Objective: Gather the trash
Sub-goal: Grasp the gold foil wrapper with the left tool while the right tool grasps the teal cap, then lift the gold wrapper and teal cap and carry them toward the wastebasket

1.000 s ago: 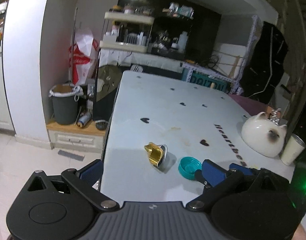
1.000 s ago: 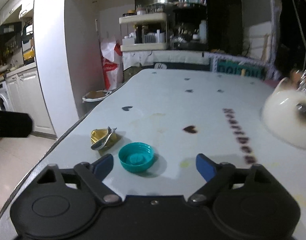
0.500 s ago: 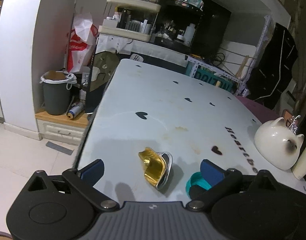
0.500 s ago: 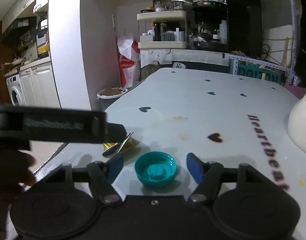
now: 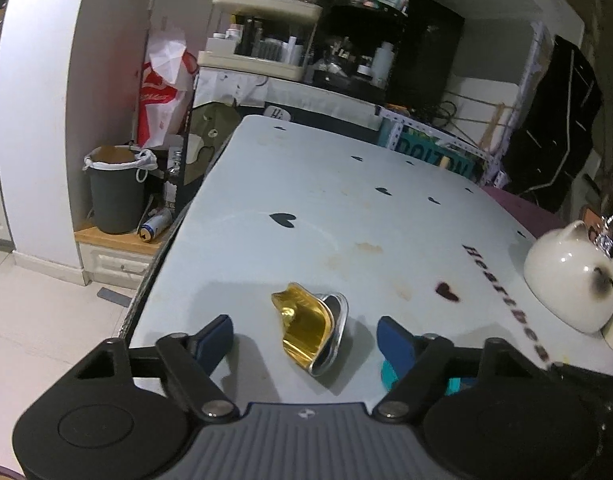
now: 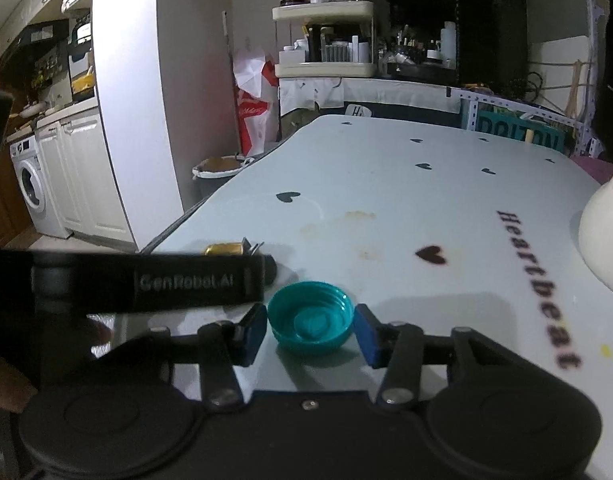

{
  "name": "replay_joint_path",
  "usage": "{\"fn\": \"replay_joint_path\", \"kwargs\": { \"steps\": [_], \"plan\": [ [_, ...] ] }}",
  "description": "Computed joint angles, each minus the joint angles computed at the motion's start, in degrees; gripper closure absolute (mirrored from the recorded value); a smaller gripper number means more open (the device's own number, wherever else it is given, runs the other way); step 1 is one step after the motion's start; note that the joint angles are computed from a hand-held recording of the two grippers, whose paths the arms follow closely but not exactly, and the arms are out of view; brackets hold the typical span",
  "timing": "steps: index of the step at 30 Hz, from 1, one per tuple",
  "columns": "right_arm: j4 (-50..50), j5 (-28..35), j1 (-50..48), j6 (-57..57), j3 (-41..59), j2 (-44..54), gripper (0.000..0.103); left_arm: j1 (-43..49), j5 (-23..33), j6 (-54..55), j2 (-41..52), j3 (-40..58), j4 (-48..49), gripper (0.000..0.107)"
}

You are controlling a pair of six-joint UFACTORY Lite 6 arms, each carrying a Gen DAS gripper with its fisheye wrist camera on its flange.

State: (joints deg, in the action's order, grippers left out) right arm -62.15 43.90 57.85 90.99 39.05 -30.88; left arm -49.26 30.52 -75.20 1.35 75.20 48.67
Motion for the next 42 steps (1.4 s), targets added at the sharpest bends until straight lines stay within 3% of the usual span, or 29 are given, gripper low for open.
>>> {"fn": "replay_joint_path", "kwargs": {
  "steps": [4,7,9,12,13,16,19,21,24,26,32,42],
  "plan": [
    [0.5,-0.9,-0.8,-0.8,-1.1,-1.5,0.056,-0.9,2.1,0.5,1.3,1.6,0.4,0.040],
    [0.2,0.1,0.0,-1.0,-0.7,-0.9,0.056,-2.7,6.5,1.5,3.7,4.5,1.5,0.052],
    [0.2,0.4,0.3,-1.1,-0.7,-0.9,0.056,-3.3,7.7,2.0,4.4,5.4,1.8,0.075],
    [-0.1,2.0,0.6,1.2,-0.8,-0.8,0.058,-2.0,5.2,1.0,2.6,3.2,1.2,0.074],
    [-0.2,2.6,0.7,2.0,-0.9,-1.1,0.061,-1.2,3.5,0.2,1.4,1.7,0.9,0.074],
    [1.3,4.3,0.5,2.8,-0.8,-0.9,0.102,-1.1,2.5,-0.6,-0.6,-0.6,0.8,0.074],
    [0.9,4.7,0.2,4.4,-1.8,-2.3,0.101,-2.7,4.2,-0.3,-1.8,-1.5,1.3,0.074],
    [0.4,5.0,0.6,4.8,-2.6,-3.3,0.098,-3.3,4.7,-0.5,-2.9,-2.4,1.5,0.074],
    [-1.0,5.8,1.6,5.8,-4.2,-6.0,0.078,-3.4,4.4,-1.3,-4.8,-4.3,1.4,0.074],
    [-1.0,5.6,0.8,5.6,-4.7,-6.7,0.056,-4.2,5.4,-2.5,-5.5,-4.8,2.3,0.074],
    [-0.3,3.9,-2.1,1.4,-1.7,-1.9,0.036,-4.6,4.5,-9.0,-9.7,-9.4,4.2,0.074],
    [-2.2,-4.1,-10.9,0.6,3.1,6.3,0.036,-7.8,7.4,-12.5,-12.3,-11.7,6.0,0.074]
  ]
}}
